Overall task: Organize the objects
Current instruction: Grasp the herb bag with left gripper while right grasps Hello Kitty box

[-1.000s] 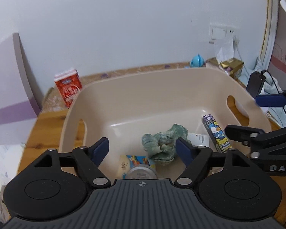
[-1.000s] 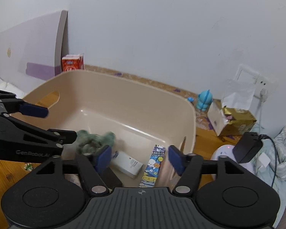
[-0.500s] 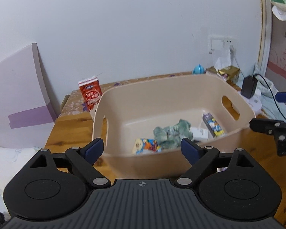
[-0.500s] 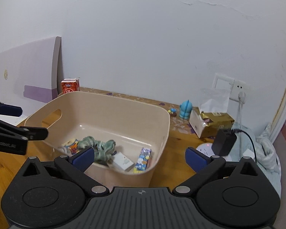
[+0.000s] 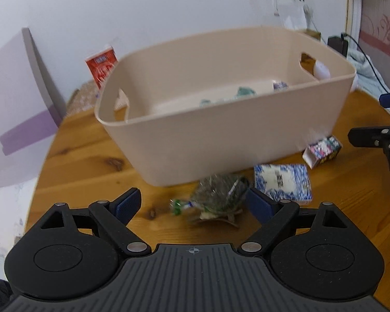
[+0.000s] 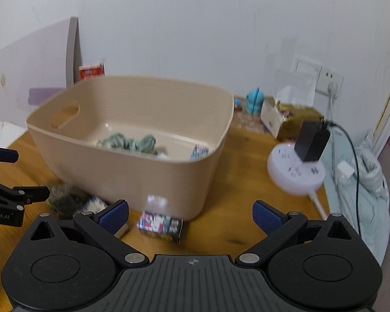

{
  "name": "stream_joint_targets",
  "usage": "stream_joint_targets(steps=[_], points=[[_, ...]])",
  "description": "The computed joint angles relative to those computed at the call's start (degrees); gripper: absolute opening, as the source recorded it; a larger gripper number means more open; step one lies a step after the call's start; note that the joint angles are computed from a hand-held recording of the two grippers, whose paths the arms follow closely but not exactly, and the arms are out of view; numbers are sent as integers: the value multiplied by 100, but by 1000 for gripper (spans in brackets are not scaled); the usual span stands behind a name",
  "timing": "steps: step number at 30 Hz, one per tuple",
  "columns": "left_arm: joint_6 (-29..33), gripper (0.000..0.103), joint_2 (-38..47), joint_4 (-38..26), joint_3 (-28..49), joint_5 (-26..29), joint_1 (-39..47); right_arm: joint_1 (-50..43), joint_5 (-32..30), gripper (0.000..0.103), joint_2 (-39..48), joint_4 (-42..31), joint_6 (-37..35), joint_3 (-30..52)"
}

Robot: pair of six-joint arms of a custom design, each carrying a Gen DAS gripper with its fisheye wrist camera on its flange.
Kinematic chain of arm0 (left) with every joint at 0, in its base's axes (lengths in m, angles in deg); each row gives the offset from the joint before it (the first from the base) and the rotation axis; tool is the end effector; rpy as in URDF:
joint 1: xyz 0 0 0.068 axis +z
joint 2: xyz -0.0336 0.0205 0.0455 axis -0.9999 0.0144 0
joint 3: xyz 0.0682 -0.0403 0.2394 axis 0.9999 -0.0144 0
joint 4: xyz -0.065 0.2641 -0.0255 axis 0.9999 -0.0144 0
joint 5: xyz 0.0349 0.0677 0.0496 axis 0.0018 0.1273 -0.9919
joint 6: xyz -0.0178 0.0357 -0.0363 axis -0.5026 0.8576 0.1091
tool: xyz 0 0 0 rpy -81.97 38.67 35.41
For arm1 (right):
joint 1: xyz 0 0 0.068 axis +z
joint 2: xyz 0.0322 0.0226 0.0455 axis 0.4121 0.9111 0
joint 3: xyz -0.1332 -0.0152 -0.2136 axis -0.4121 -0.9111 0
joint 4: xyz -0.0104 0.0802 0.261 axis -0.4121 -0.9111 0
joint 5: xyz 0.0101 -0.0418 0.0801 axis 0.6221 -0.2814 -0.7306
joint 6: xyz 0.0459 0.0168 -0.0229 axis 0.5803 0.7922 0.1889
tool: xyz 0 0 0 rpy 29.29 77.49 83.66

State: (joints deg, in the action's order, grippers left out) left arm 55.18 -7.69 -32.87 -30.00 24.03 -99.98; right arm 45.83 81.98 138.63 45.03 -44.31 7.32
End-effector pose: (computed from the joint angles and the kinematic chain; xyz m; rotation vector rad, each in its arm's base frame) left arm 0.2524 -0.0438 0.1410 0.3348 2.3783 0.1226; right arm 0.2521 0.0939 0.1346 -0.2863 2.2989 0.0605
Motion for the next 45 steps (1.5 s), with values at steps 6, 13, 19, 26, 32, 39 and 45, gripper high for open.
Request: stream_joint_targets(steps=[6,13,19,26,32,39,45], points=[[-35,90,741,328,178,208,71,-33,-125,103,784,195,120,169],[62,90,1375,507,481,565,265,-41,-266,103,1567,383,168,486],[139,90,1754,423,754,798,335,-51,-397,103,1997,479,190,747],[73,71,1884,386,878,1177,473,-66,-442,103,2289,524,241,926],[93,61,1810,358,858,1221,502,-46,-384,96,2343,680,262,923],[94,57,1585,126,822,1252,605,10,-374,67,2176,716,198,814],[58,56,1061,-124,697,1426,816,1,-446,53,2007,674,264,677]])
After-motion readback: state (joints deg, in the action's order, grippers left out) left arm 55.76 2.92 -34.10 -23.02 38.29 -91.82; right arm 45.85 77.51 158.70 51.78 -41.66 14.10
